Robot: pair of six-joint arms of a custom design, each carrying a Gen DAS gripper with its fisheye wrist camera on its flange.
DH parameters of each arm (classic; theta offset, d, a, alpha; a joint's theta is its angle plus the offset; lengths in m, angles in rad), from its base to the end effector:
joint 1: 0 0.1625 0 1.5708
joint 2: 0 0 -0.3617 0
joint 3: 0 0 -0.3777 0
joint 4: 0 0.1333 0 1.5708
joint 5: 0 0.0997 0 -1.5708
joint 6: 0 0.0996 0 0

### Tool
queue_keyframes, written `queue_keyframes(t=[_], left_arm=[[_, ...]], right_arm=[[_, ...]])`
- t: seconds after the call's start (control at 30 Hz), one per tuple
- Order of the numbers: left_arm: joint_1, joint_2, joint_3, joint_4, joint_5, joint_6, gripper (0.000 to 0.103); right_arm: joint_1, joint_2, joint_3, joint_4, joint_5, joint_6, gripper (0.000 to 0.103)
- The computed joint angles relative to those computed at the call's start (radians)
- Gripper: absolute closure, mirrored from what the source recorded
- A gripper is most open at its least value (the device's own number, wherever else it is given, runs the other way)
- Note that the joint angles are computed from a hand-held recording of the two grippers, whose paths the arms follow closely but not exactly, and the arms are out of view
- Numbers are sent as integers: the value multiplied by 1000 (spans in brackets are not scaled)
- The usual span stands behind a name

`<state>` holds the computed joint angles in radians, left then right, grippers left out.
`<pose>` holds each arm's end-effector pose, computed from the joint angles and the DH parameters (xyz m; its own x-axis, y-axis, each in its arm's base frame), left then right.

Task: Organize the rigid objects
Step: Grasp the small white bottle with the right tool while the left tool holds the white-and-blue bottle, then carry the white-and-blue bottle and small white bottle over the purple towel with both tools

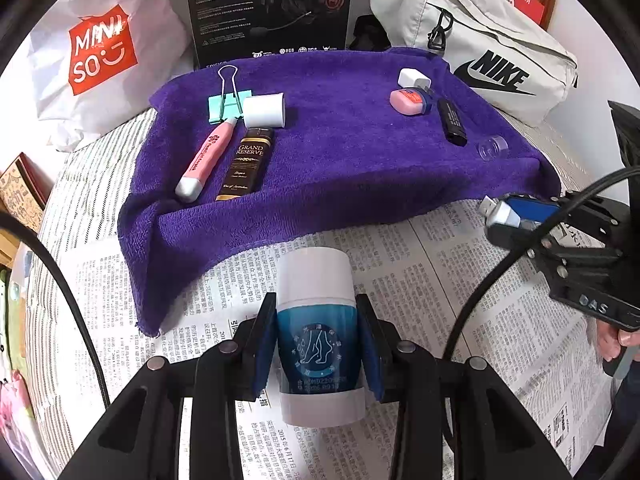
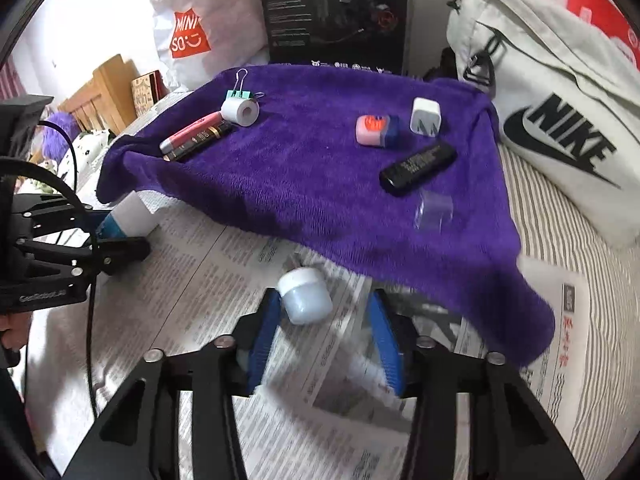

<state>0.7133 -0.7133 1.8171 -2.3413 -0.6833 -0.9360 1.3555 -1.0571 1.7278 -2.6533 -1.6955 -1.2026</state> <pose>-0.2534 -0.4976 -0.0301 -0.7066 -0.1163 -0.6980 0.2456 0.8848 -0.3960 -0.0110 -0.6164 0.1921 -0.5277 -0.7414 0.4145 -0.8240 0.5654 -0.0377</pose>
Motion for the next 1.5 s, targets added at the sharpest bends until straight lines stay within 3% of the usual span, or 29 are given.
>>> queue_keyframes(t=[0.03,0.17,0.43,0.63,0.77,1.0,1.5], left_arm=[[0,0,1,-3,0,0,67],[0,-2,9,-23,0,6,67],[-3,-2,23,-56,11,21,67],[-3,-7,41,-104,6,48,68],[-9,-19,51,-106,2,38,68],[-19,-57,93,-183,-2,58,68],[-24,-74,79,-169,3,73,68]], right_arm=[[3,4,-1,-8,-2,-6,79],[10,5,-12,24,-12,-1,79],[10,7,28,-71,-16,-21,79],[10,9,25,-69,-16,-11,79],[16,-1,18,-39,-38,2,80],[6,-39,0,23,-12,36,80],[0,-68,-41,89,33,71,80]])
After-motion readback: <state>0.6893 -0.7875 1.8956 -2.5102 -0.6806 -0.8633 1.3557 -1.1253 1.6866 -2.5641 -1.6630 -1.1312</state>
